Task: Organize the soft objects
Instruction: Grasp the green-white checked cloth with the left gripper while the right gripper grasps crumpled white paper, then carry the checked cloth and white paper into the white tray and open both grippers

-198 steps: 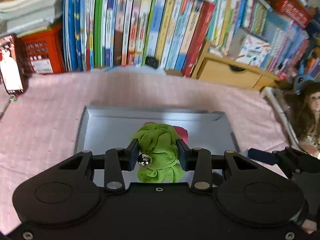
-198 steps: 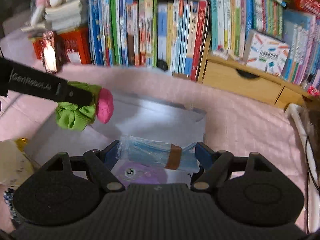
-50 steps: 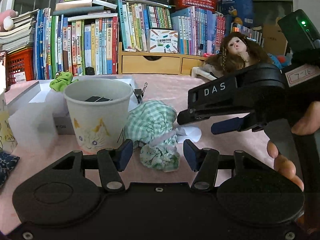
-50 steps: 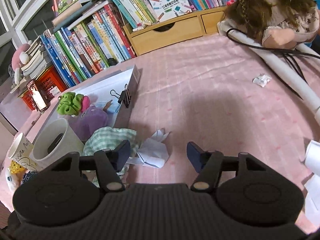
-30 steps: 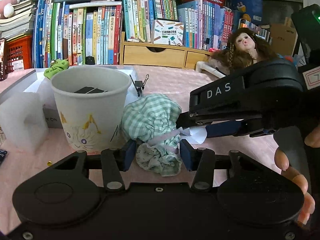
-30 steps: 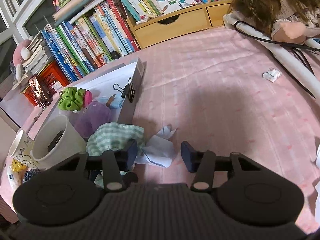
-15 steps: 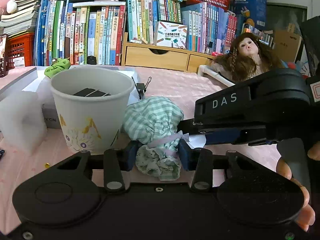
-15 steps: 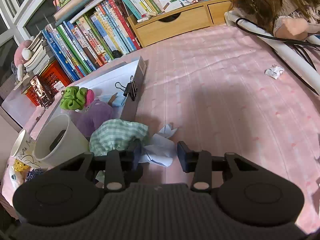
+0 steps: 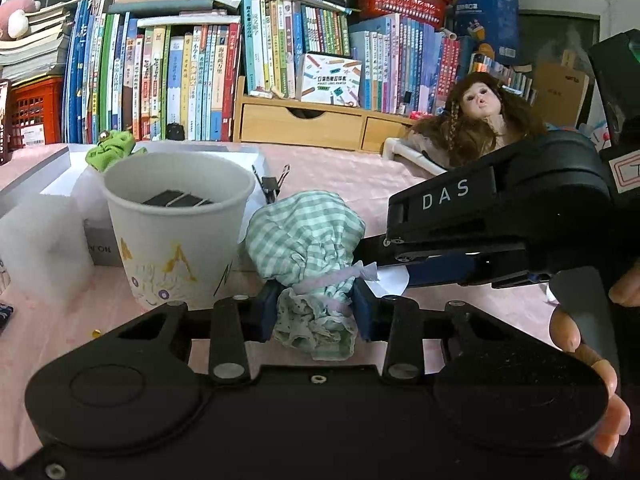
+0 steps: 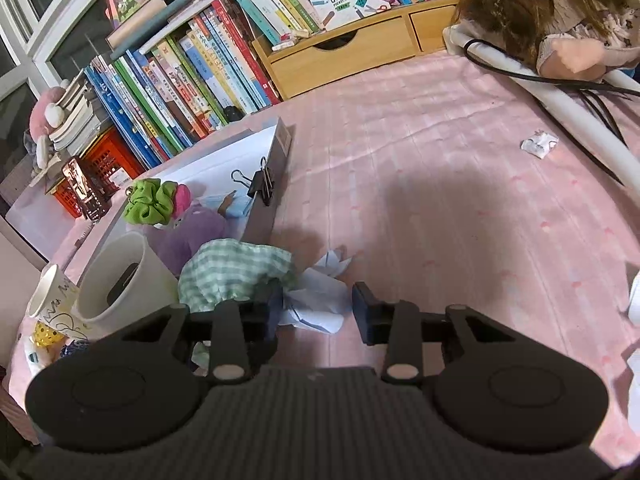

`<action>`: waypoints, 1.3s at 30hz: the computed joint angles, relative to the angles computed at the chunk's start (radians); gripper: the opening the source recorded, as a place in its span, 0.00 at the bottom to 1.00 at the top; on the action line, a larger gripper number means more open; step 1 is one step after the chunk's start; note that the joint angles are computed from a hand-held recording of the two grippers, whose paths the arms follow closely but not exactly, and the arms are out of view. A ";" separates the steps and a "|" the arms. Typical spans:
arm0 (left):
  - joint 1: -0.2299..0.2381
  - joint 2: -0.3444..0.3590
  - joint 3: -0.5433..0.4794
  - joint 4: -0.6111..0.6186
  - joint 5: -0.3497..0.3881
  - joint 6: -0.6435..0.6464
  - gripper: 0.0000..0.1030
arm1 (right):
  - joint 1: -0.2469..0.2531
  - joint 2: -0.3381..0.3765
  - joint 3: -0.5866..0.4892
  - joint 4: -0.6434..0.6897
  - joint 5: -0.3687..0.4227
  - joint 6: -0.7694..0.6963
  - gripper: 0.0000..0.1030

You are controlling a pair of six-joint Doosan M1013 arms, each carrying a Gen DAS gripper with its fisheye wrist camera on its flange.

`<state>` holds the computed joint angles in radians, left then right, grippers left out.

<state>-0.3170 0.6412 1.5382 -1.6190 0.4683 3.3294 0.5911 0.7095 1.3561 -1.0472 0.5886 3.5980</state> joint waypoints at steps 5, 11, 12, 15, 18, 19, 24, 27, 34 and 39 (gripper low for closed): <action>0.006 -0.015 0.009 -0.020 0.031 0.023 0.34 | 0.010 -0.016 0.014 -0.033 0.016 0.035 0.42; 0.013 -0.039 0.014 -0.012 0.056 0.039 0.34 | 0.023 -0.034 0.021 -0.072 0.042 0.067 0.42; 0.014 -0.042 0.014 -0.010 0.056 0.035 0.34 | 0.026 -0.036 0.019 -0.077 0.048 0.069 0.42; 0.019 -0.051 0.013 -0.021 0.060 0.032 0.34 | 0.031 -0.038 0.014 -0.089 0.063 0.074 0.42; 0.024 -0.058 0.010 -0.016 0.065 0.027 0.34 | 0.035 -0.038 0.004 -0.083 0.073 0.063 0.42; 0.025 -0.059 0.009 -0.014 0.065 0.027 0.34 | 0.036 -0.037 -0.001 -0.074 0.077 0.053 0.42; 0.040 -0.061 -0.015 0.043 0.079 -0.028 0.34 | 0.039 -0.031 -0.020 -0.079 0.082 0.047 0.42; 0.049 -0.062 -0.029 0.041 0.077 -0.021 0.34 | 0.039 -0.030 -0.028 -0.092 0.076 0.061 0.42; 0.071 -0.055 -0.083 0.109 0.063 -0.057 0.34 | 0.036 -0.008 -0.087 -0.079 0.066 0.008 0.41; 0.088 -0.043 -0.134 0.178 0.058 -0.120 0.34 | 0.034 0.011 -0.139 -0.070 0.058 -0.052 0.41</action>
<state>-0.2289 0.5985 1.4039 -1.4406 0.5261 3.2090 0.6254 0.7202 1.2167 -1.1171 0.6468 3.5460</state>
